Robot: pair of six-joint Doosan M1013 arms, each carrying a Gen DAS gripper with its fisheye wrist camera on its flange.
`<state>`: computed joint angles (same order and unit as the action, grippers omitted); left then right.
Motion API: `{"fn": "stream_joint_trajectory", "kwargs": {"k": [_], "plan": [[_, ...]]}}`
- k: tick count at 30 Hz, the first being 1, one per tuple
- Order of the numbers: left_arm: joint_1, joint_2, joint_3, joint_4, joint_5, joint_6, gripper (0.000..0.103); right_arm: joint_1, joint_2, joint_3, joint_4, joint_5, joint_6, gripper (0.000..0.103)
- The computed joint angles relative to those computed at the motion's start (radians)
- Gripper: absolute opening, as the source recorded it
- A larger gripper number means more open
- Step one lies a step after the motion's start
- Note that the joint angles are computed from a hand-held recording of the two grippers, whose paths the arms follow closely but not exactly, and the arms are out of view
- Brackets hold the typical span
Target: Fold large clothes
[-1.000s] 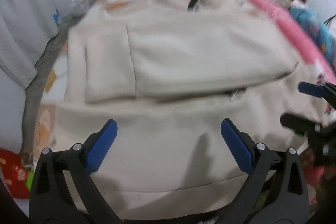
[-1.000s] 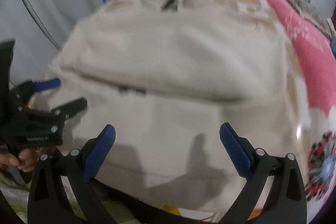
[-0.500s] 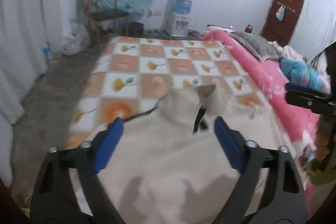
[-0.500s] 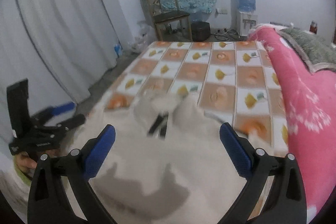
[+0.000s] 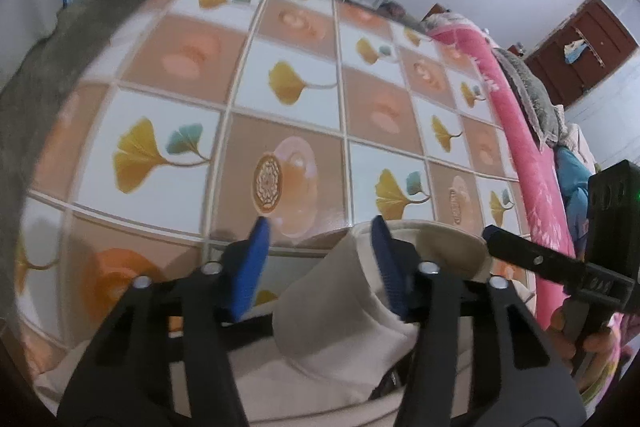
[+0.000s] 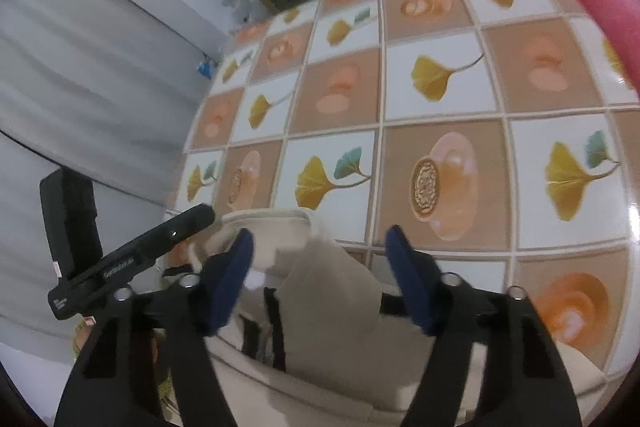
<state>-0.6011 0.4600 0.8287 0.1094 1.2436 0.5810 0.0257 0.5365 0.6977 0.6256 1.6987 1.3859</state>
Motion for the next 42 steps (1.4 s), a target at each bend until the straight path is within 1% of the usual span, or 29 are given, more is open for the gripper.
{"fn": "stream_joint_trajectory", "kwargs": {"k": [1, 2, 3, 4, 7, 11, 16, 20, 23, 24, 27, 29, 31, 32, 34, 35, 38, 41, 42], "plan": [[0.002, 0.004, 0.001, -0.015, -0.003, 0.002, 0.032, 0.004, 0.003, 0.001, -0.005, 0.005, -0.009, 0.041], [0.003, 0.002, 0.009, -0.031, -0.019, 0.013, 0.028, 0.005, 0.004, 0.003, -0.004, 0.009, -0.015, 0.027], [0.002, 0.0, 0.01, -0.035, -0.027, 0.026, 0.015, 0.004, 0.002, 0.008, 0.007, 0.013, -0.022, 0.017], [-0.002, -0.001, 0.008, -0.033, -0.034, 0.044, 0.006, 0.002, 0.0, 0.011, 0.017, 0.015, -0.031, 0.016], [-0.027, -0.007, -0.008, 0.022, -0.026, 0.083, 0.005, 0.002, -0.036, 0.04, 0.002, -0.015, -0.103, 0.015], [-0.059, -0.044, 0.015, 0.077, -0.061, 0.109, 0.005, -0.001, -0.089, 0.084, -0.021, -0.044, -0.19, 0.014], [-0.118, -0.106, 0.075, 0.152, -0.098, 0.158, 0.005, -0.009, -0.172, 0.175, -0.063, -0.081, -0.322, 0.014], [-0.17, -0.15, 0.129, 0.206, -0.1, 0.192, 0.005, -0.022, -0.242, 0.271, -0.082, -0.11, -0.42, 0.014], [-0.206, -0.174, 0.174, 0.234, -0.093, 0.213, 0.005, -0.037, -0.281, 0.339, -0.085, -0.111, -0.471, 0.014], [-0.215, -0.178, 0.183, 0.24, -0.083, 0.22, 0.005, -0.044, -0.292, 0.361, -0.094, -0.102, -0.489, 0.016], [-0.242, -0.181, 0.212, 0.241, -0.041, 0.245, 0.005, -0.055, -0.305, 0.379, -0.107, -0.071, -0.498, 0.023], [-0.248, -0.182, 0.229, 0.222, -0.031, 0.256, 0.006, -0.079, -0.298, 0.356, -0.024, -0.018, -0.488, 0.024], [-0.254, -0.184, 0.243, 0.221, -0.025, 0.256, 0.009, -0.092, -0.287, 0.326, 0.08, 0.018, -0.485, 0.03], [-0.257, -0.182, 0.247, 0.225, -0.017, 0.254, 0.009, -0.093, -0.282, 0.313, 0.125, 0.022, -0.482, 0.035], [-0.261, -0.182, 0.255, 0.23, -0.012, 0.249, 0.009, -0.085, -0.274, 0.299, 0.17, 0.02, -0.467, 0.036], [-0.263, -0.183, 0.26, 0.234, -0.01, 0.245, 0.009, -0.073, -0.269, 0.295, 0.167, 0.012, -0.453, 0.036], [-0.267, -0.193, 0.273, 0.234, -0.006, 0.229, 0.008, -0.027, -0.255, 0.311, 0.078, -0.008, -0.4, 0.036], [-0.272, -0.212, 0.286, 0.236, -0.006, 0.205, 0.01, -0.002, -0.248, 0.356, -0.011, 0.014, -0.347, 0.036], [-0.272, -0.229, 0.302, 0.232, -0.033, 0.187, 0.01, 0.0, -0.25, 0.376, -0.024, 0.02, -0.331, 0.036]]}}
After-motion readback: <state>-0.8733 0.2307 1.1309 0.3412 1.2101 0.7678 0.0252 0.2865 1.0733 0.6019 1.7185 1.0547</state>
